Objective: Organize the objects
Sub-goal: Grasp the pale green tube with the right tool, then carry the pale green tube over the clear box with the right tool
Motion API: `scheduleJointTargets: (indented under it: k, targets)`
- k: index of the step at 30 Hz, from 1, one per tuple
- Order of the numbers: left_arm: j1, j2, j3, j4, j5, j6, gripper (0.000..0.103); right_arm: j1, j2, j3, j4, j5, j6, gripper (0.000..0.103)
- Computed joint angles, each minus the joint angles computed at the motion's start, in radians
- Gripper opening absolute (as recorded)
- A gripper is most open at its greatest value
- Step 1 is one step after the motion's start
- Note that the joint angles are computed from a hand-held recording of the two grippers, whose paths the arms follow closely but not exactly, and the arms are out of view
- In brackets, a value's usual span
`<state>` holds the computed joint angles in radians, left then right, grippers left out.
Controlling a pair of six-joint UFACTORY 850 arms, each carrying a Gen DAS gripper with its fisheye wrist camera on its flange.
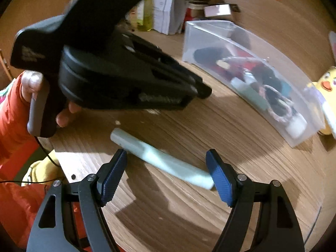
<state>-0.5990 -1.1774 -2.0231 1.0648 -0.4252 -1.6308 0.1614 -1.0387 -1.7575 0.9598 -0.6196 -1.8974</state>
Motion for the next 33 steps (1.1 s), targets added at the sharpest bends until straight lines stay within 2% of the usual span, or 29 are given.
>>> scheduleJointTargets:
  k: [1,3,5,8,11,16,27,33]
  targets:
    - [-0.001,0.016,0.024,0.037,-0.002,-0.044,0.013,-0.001,-0.004,-0.006,-0.006,-0.009,0.007,0.072]
    - [-0.003,0.055,0.087,0.134,-0.004,-0.163,0.013,-0.004,-0.013,-0.024,-0.020,-0.036,0.030,0.063]
    - [-0.005,0.089,0.141,0.222,-0.003,-0.270,0.013,-0.006,-0.021,-0.040,-0.030,-0.054,0.049,0.044]
    - [-0.010,0.121,0.194,0.309,-0.009,-0.372,0.013,-0.011,-0.009,-0.017,0.002,-0.029,0.034,0.026]
    - [-0.016,0.135,0.215,0.350,-0.013,-0.416,0.013,-0.014,-0.007,-0.012,0.023,-0.002,0.044,0.014]
    - [-0.024,0.137,0.216,0.392,-0.022,-0.455,0.013,-0.012,-0.036,-0.058,0.037,0.011,0.101,0.014]
    - [-0.035,0.148,0.202,0.474,-0.068,-0.513,0.013,-0.042,-0.053,-0.131,0.150,-0.063,0.158,0.014]
    - [-0.030,0.145,0.170,0.496,-0.090,-0.516,0.013,-0.049,-0.059,-0.167,0.215,-0.075,0.152,0.014]
